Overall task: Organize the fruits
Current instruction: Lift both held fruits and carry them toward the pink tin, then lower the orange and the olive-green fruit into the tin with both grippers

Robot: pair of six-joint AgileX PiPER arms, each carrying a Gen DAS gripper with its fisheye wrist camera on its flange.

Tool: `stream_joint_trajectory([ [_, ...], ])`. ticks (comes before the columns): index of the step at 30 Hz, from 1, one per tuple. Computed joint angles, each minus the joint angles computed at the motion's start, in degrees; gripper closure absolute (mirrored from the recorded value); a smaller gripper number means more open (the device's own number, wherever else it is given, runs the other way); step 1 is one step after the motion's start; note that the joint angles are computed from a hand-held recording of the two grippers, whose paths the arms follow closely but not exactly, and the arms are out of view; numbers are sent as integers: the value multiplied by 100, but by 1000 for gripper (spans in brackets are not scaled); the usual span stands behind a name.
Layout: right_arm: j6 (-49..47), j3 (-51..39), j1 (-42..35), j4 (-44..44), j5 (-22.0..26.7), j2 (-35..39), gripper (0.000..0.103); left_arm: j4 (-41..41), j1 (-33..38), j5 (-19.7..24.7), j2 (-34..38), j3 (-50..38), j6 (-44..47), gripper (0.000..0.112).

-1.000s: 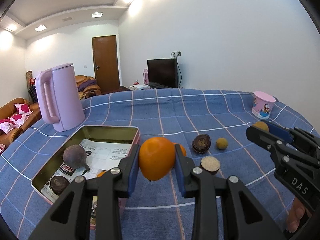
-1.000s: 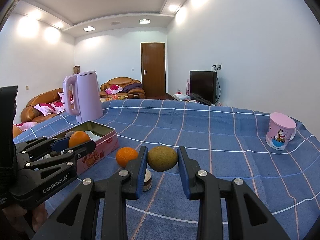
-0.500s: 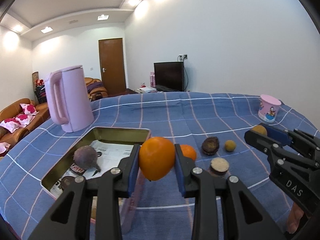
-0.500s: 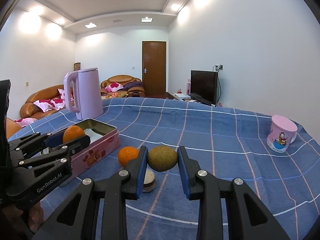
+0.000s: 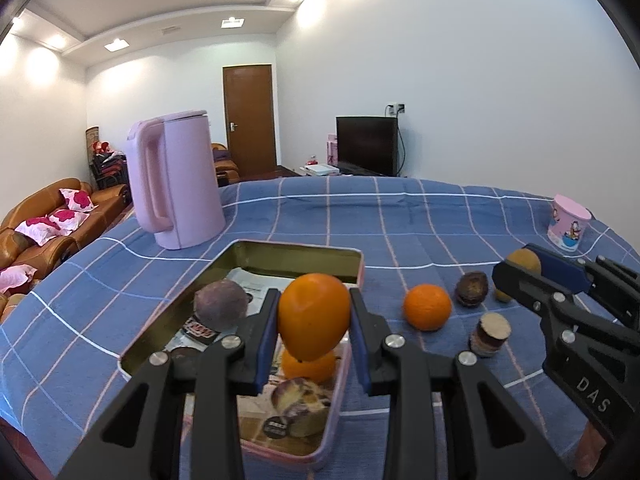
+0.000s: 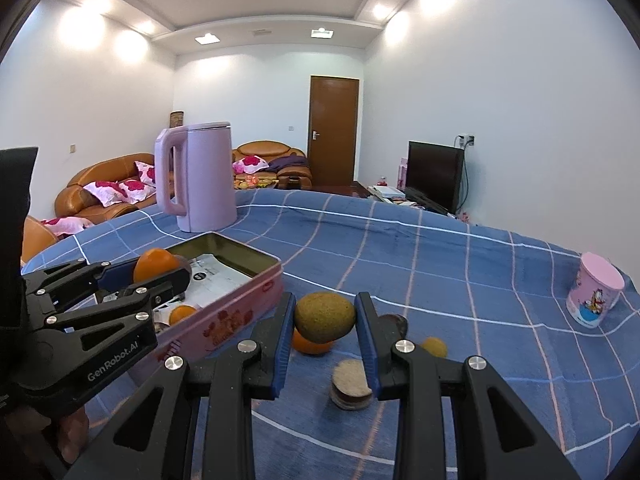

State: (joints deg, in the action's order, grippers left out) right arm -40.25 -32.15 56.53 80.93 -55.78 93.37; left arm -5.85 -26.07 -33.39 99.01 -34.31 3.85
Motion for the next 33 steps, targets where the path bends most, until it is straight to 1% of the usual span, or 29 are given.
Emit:
stream_joint_trajectory([
  [8,-405,-487,-155,-94,253,234,71,194,290,50,21,-42,-129,78],
  [19,-913,-1120,-348,-139,604,572,71,562,748,286,131,-274,-408,78],
  [33,-1207,-1723,-522,-226,1003,992,71,743,1170,629,332,-593,-453,78],
])
